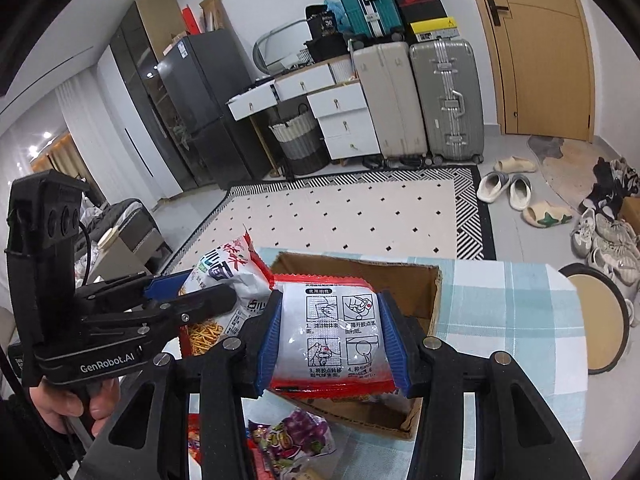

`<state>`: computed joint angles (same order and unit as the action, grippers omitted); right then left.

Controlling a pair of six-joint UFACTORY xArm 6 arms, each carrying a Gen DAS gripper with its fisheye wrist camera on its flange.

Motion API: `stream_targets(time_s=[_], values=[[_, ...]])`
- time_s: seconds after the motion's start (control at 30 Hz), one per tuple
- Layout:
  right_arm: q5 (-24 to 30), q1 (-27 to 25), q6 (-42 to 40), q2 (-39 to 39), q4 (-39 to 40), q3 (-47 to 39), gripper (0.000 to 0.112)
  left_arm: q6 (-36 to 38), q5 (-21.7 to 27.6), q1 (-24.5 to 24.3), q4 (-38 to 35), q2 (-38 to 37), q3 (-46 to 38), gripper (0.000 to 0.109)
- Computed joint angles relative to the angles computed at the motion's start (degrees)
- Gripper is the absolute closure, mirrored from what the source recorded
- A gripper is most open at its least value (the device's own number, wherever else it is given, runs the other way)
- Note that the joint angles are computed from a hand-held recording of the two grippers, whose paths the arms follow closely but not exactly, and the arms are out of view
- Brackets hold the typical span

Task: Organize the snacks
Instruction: 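Lower both snacks into the box and open both grippers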

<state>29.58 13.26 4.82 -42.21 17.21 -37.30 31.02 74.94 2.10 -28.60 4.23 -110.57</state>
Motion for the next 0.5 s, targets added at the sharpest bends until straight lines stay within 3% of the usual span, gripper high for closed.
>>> stream_targets(time_s=[0.2, 0.4, 0.5], values=[[-1.39, -0.6, -3.38, 4.11, 4.15, 1.02, 0.066, 1.49, -3.09, -1.19, 1.47, 1.13, 4.83, 0.069], [-2.47, -0.35, -5.41, 7.33, 4.73, 0.96, 0.066, 2.06, -5.3, -1.95, 2.57, 1.86, 8.07, 0.069], [-2.74, -0.15, -4.68, 8.52, 2.13, 0.74, 0.06, 2.11, -7.42, -2.14, 2.87, 1.56, 9.67, 0.069]])
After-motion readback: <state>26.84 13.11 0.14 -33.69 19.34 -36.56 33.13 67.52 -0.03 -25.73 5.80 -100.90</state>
